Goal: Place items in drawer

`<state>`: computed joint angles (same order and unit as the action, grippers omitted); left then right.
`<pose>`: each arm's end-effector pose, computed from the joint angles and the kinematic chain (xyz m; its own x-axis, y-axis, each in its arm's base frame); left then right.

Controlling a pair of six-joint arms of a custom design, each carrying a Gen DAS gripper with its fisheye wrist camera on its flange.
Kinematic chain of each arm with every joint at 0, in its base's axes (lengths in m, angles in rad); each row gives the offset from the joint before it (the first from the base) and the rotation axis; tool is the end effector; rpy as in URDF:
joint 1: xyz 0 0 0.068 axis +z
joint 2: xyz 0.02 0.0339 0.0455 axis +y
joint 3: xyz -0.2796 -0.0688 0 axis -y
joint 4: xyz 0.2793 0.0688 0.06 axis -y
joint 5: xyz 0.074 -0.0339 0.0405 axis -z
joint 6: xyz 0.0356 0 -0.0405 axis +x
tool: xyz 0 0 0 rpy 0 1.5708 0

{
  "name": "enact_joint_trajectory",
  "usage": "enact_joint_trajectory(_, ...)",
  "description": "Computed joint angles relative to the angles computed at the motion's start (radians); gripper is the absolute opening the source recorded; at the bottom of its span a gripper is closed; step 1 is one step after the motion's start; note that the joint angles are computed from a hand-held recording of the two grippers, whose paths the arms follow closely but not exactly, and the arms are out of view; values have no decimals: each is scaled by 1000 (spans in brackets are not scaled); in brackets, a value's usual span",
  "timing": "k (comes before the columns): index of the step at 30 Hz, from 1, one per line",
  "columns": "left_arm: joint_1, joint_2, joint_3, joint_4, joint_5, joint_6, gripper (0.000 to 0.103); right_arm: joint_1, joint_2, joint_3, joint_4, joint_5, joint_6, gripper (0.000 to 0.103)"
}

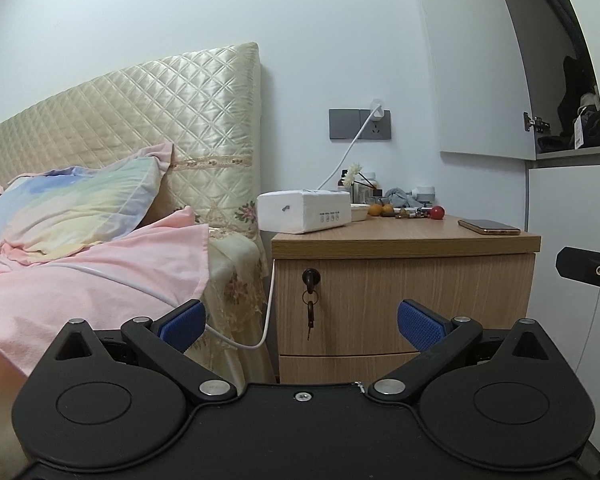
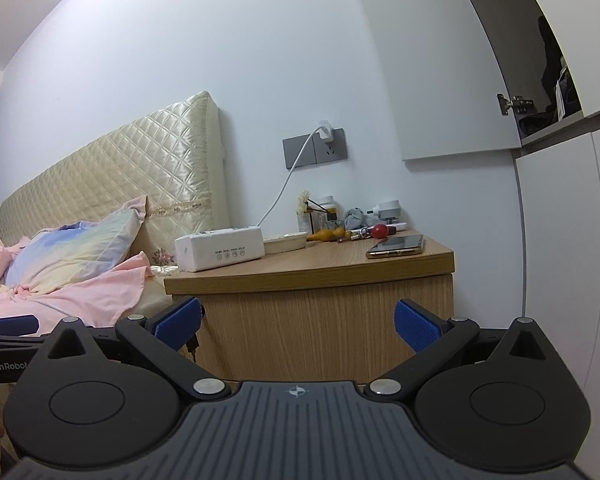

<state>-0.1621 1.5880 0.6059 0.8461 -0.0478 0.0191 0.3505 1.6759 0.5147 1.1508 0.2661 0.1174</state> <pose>0.3342 -0.0529 0.1792 -0.1316 0.0409 -0.9905 0.1170 0.9928 0.0254 0.3075 0.1024 0.1581 -0.0196 0.1132 -0.9934 -0.0826 0.9900 0.1144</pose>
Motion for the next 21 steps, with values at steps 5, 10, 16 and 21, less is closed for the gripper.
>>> enact_joint_trajectory(5, -1, -2, -7, 9, 6, 3, 102, 0, -3, -1, -7, -3, 2, 103)
enact_joint_trajectory(10, 1, 0, -4, 7, -2, -2, 102, -3, -5, -3, -10, -12, 7, 103)
enact_joint_trajectory(16, 4, 0, -5, 9, -3, -7, 102, -5, -6, -6, -8, -9, 4, 103)
enact_joint_trajectory(21, 0, -1, -10, 15, -10, -8, 102, -3, -6, -7, -8, -6, 3, 103)
